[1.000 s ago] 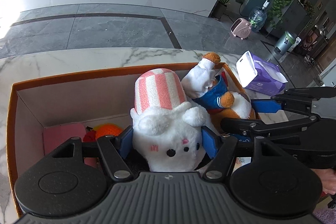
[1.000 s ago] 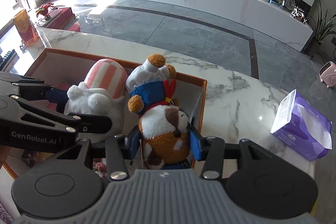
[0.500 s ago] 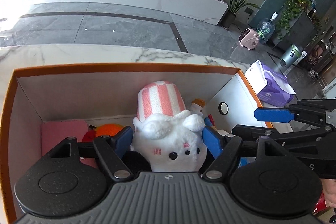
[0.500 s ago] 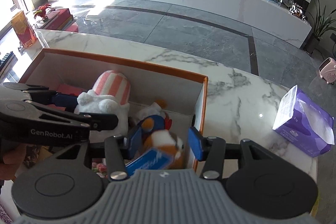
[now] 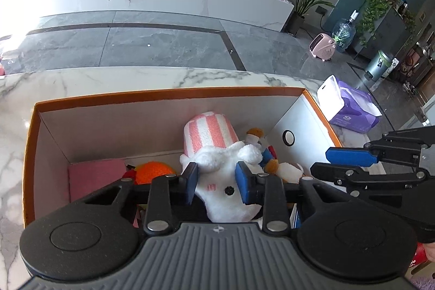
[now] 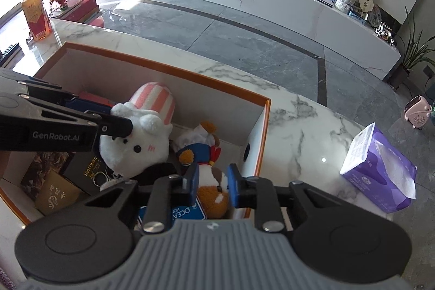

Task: Organize objects
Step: 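Lower the plush toys into the box and open both grippers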

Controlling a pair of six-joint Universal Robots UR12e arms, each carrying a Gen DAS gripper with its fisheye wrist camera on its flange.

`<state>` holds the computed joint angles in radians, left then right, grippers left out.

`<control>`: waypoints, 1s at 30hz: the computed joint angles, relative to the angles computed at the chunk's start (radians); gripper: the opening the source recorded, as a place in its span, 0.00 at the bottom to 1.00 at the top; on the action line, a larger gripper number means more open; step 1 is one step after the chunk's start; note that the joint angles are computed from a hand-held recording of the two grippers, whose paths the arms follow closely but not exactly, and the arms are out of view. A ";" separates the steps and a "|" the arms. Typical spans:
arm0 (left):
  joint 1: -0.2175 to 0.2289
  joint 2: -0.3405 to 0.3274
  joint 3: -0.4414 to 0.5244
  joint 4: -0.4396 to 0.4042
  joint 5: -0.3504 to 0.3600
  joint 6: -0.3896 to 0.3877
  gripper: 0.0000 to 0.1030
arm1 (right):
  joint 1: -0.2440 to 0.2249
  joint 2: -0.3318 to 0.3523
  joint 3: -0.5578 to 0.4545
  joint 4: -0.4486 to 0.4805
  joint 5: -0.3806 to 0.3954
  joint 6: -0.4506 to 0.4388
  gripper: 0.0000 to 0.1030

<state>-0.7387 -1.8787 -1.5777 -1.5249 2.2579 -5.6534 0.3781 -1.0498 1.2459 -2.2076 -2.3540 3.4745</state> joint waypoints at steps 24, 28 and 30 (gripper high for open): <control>0.034 -0.003 -0.009 -0.019 -0.028 0.035 0.37 | -0.015 -0.003 0.026 -0.033 0.030 0.014 0.24; 0.019 -0.027 0.065 -0.122 -0.035 0.023 0.37 | -0.006 -0.012 0.032 -0.055 0.024 0.018 0.24; 0.009 -0.054 0.130 -0.218 -0.032 0.025 0.38 | 0.001 -0.020 0.038 -0.072 0.028 0.024 0.26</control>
